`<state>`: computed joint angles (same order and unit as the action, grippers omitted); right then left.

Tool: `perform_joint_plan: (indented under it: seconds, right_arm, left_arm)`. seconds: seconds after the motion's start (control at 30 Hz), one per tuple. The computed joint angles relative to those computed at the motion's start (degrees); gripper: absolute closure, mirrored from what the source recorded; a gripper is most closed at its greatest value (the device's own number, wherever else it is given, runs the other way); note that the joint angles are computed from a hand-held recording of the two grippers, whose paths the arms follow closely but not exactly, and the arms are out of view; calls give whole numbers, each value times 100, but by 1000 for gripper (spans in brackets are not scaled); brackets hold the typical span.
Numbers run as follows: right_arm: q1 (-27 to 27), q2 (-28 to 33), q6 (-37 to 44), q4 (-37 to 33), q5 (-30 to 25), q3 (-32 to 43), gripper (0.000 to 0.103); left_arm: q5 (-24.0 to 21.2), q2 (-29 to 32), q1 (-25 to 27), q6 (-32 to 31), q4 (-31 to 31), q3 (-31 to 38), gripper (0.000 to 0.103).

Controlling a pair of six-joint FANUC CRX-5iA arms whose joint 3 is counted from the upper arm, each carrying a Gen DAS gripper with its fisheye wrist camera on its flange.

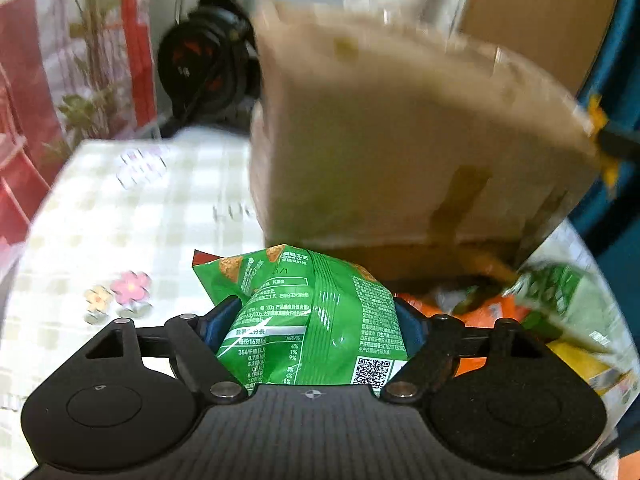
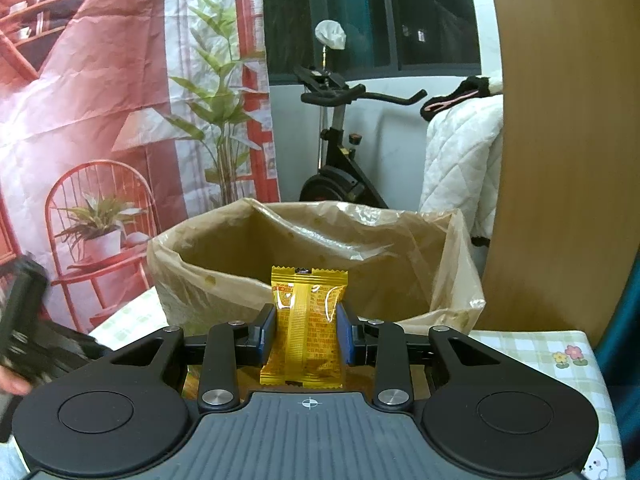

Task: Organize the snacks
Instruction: 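Drop the green chip bag into the box with the left gripper while the right gripper releases the candy, then move the left gripper to the panda bread pack and grasp it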

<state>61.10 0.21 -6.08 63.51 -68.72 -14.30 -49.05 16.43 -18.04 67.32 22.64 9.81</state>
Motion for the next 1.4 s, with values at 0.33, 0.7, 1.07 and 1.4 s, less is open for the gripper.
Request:
perform_joint_plan:
  seconds: [0.33,0.7,1.07,1.4]
  right_arm:
    - [-125,-91,27,278,9,4,73]
    - [-561,-138,198,478,200,-9,73]
    - [-1083,98,370,-154,362,3,71]
    - [-804,-98,-126,-53,309,-148,40]
  left_arm:
    - [1521,-1194,101,-612,818,-858,23]
    - [2641,-119,-746,-508,993,459,23]
    - [1215,1567,-967,1048,-624,2765,15]
    - [1287,914,-665,580,-115,1759,14]
